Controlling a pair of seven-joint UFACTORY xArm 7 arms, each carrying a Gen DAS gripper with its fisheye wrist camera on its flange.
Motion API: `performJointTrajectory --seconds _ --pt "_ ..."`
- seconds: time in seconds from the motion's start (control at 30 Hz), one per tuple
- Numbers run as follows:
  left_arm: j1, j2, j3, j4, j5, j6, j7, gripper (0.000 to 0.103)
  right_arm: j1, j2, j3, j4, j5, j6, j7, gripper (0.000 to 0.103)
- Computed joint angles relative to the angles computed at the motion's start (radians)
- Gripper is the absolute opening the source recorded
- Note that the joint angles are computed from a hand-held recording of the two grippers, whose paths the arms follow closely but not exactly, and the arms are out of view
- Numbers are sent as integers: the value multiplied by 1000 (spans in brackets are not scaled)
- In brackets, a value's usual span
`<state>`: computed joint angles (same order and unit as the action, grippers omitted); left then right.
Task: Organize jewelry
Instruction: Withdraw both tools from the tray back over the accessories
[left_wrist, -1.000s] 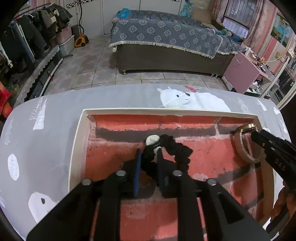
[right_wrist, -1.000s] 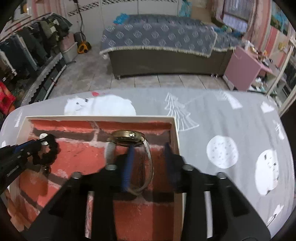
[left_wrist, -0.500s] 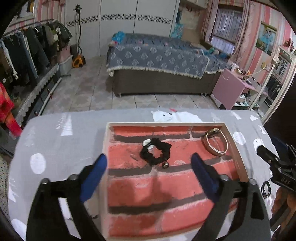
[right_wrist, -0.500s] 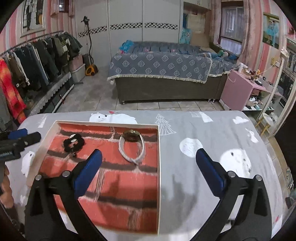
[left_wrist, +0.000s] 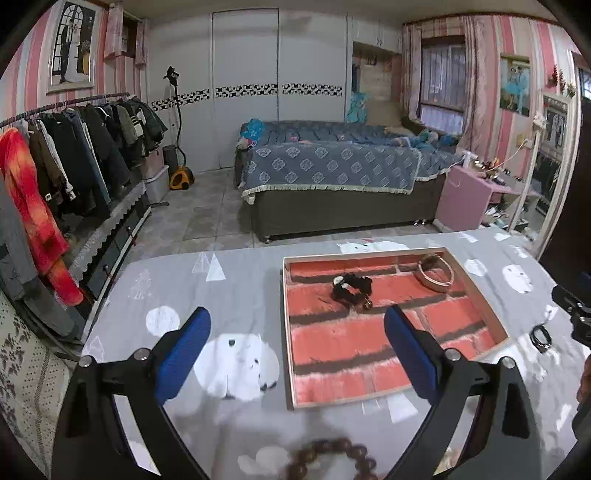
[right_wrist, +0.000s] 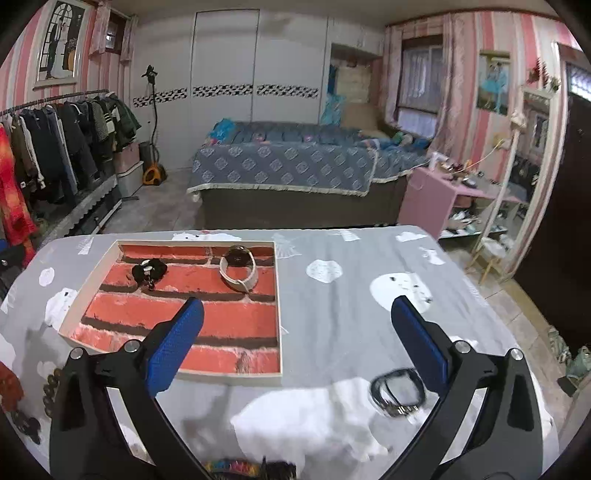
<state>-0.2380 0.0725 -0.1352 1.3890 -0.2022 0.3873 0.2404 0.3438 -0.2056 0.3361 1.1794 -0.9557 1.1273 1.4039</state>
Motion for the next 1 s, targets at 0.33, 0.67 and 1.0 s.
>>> performJointTrajectory --seconds 0.33,0.67,1.0 --pt "11 -220 28 -267 -39 -77 47 94 51 -58 78 -56 59 36 71 99" --pt "-74 -403 127 -517 -139 -123 166 99 126 -34 132 -80 85 99 201 99" --pt "-123 -538 194 -715 -157 -128 184 99 196 7 116 -140 114 48 324 99"
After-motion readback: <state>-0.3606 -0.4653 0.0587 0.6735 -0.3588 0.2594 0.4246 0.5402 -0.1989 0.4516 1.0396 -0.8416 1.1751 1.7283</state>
